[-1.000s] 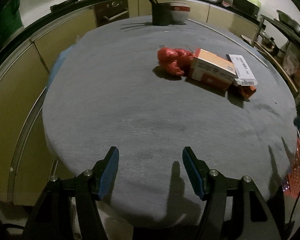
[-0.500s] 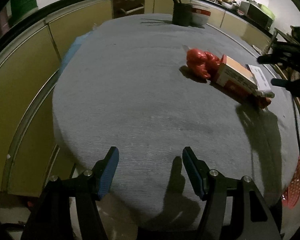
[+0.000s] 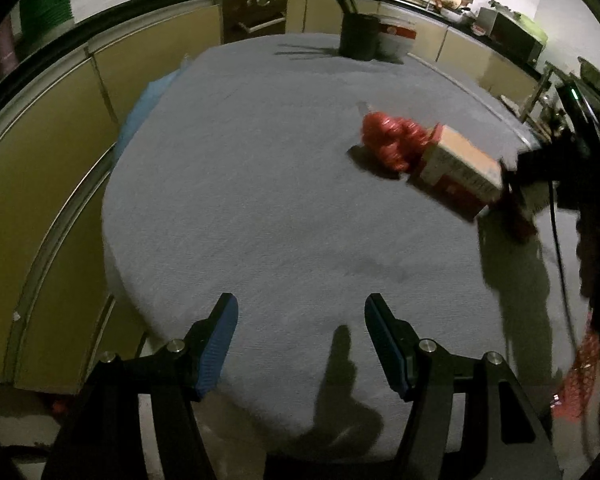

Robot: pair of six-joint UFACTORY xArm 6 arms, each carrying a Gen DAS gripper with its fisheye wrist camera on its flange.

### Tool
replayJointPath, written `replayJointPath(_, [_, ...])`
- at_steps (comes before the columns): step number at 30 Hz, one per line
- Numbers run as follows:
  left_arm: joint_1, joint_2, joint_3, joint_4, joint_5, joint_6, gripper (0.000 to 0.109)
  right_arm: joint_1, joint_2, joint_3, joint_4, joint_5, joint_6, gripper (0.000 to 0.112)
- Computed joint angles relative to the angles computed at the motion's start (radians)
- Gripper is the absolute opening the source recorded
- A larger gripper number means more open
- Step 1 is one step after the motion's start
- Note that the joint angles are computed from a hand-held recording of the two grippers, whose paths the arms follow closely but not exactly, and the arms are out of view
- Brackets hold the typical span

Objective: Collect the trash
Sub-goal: 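Grasp the white medicine box with the right tool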

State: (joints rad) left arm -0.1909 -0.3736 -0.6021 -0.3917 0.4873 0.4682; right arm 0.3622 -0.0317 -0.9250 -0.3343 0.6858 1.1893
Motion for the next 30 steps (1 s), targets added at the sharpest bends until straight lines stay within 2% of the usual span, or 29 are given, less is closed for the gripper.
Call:
replayJointPath(1, [-0.008, 0.005, -0.019, -0.015, 0.017, 0.001, 0.067, 0.000, -0.025, 0.028, -0.007, -0.015, 0.008, 0.032])
replayJointPath(3, [-0.028, 0.022, -0.067, -0.058, 0.056, 0.006, 0.067, -0.011, -0.119, 0.142, 0.008, -0.101, 0.015, 0.031])
replayJointPath(6, [-0.081, 0.055, -0.140, -0.080, 0.096, -0.025, 0.067, -0.007, -0.242, 0.274, 0.008, -0.164, 0.038, 0.030])
replayJointPath(11, [-0.170, 0.200, -0.347, -0.104, 0.204, -0.106, 0.070, -0.003, -0.440, 0.486, 0.040, -0.296, 0.080, 0.030])
replayJointPath(15, [-0.209, 0.373, -0.552, -0.092, 0.322, -0.275, 0.072, -0.026, -0.584, 0.641, -0.006, -0.457, 0.132, 0.030])
replayJointPath(17, [-0.223, 0.455, -0.642, -0.085, 0.383, -0.353, 0.072, -0.036, -0.631, 0.689, -0.003, -0.505, 0.141, 0.031])
replayJointPath(19, [-0.240, 0.546, -0.741, -0.024, 0.451, -0.463, 0.072, -0.048, -0.672, 0.732, 0.034, -0.551, 0.128, 0.031])
replayJointPath(23, [-0.259, 0.616, -0.799, 0.003, 0.487, -0.574, 0.072, -0.083, -0.801, 0.821, 0.015, -0.570, 0.187, 0.032])
replayJointPath(26, [-0.264, 0.615, -0.774, -0.057, 0.456, -0.552, 0.072, -0.091, -0.877, 0.854, 0.043, -0.530, 0.170, 0.033])
replayJointPath(28, [-0.266, 0.591, -0.735, -0.083, 0.419, -0.532, 0.068, -0.082, -0.938, 0.881, 0.082, -0.506, 0.139, 0.034])
replayJointPath(30, [-0.261, 0.576, -0.709, -0.114, 0.408, -0.479, 0.063, -0.076, -0.937, 0.876, 0.076, -0.496, 0.131, 0.035])
